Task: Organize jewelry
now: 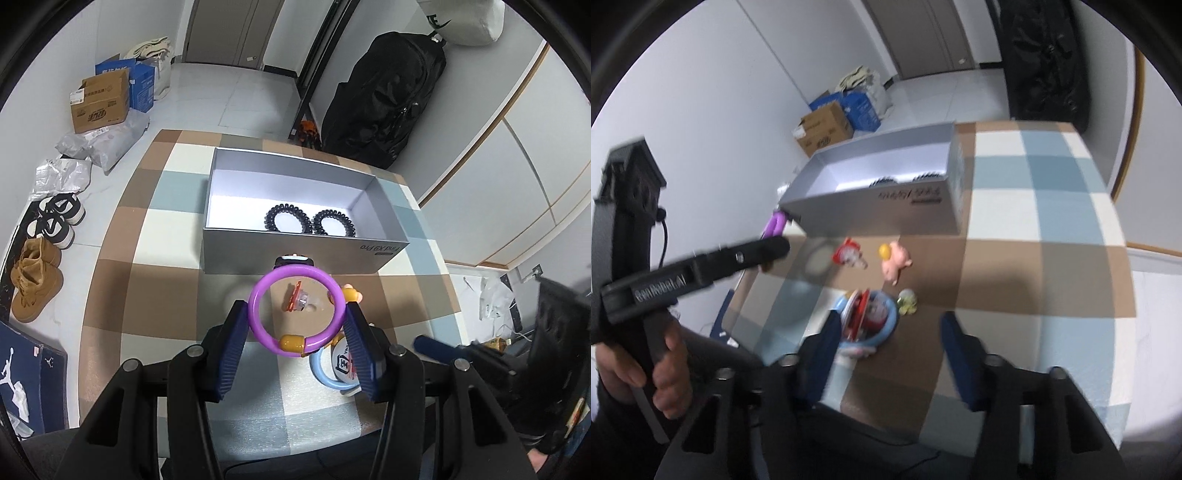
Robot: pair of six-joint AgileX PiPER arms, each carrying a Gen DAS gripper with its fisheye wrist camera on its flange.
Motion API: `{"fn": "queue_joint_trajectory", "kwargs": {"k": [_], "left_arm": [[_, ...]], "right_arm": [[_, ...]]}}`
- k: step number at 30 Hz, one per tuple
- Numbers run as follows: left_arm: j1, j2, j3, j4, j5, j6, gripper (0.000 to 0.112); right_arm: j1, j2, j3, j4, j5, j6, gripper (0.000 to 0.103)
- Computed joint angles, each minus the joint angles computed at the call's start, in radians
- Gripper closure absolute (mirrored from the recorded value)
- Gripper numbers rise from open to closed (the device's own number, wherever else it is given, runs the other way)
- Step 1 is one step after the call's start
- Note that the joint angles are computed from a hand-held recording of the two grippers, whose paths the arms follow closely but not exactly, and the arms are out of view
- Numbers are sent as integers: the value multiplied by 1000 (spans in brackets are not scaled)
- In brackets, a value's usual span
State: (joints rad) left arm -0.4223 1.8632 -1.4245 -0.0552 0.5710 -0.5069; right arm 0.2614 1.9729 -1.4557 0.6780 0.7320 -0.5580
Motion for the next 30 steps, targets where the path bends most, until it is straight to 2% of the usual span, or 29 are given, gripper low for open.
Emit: {"fn": "queue_joint_trajectory", "kwargs": {"k": [1, 4, 10, 13, 17, 21, 23, 30], "left_arm": [[3, -2, 0, -5, -1, 5, 66], [8, -5, 1, -24, -2, 22, 66], [12, -9, 6, -30, -8, 25, 66], [19, -6, 5, -49, -4, 38, 66], [18, -4, 0, -51, 3, 41, 66], [19, -2, -3, -49, 8, 41, 66], [20, 0, -5, -49, 12, 40, 66], [26, 11, -17, -66, 19, 50, 66]], "right_arm": [[8, 5, -3, -17, -2, 14, 58], [27, 27, -22, -47, 9, 34, 72], [42, 54, -47, -30, 33, 48, 78], [40, 58, -55, 10, 44, 34, 78], [61, 72, -77, -23, 44, 65, 80], [86, 71, -79, -65, 20, 93, 85], [98, 65, -76, -89, 7, 107, 94], [91, 37, -50, -54, -17, 52, 96]]}}
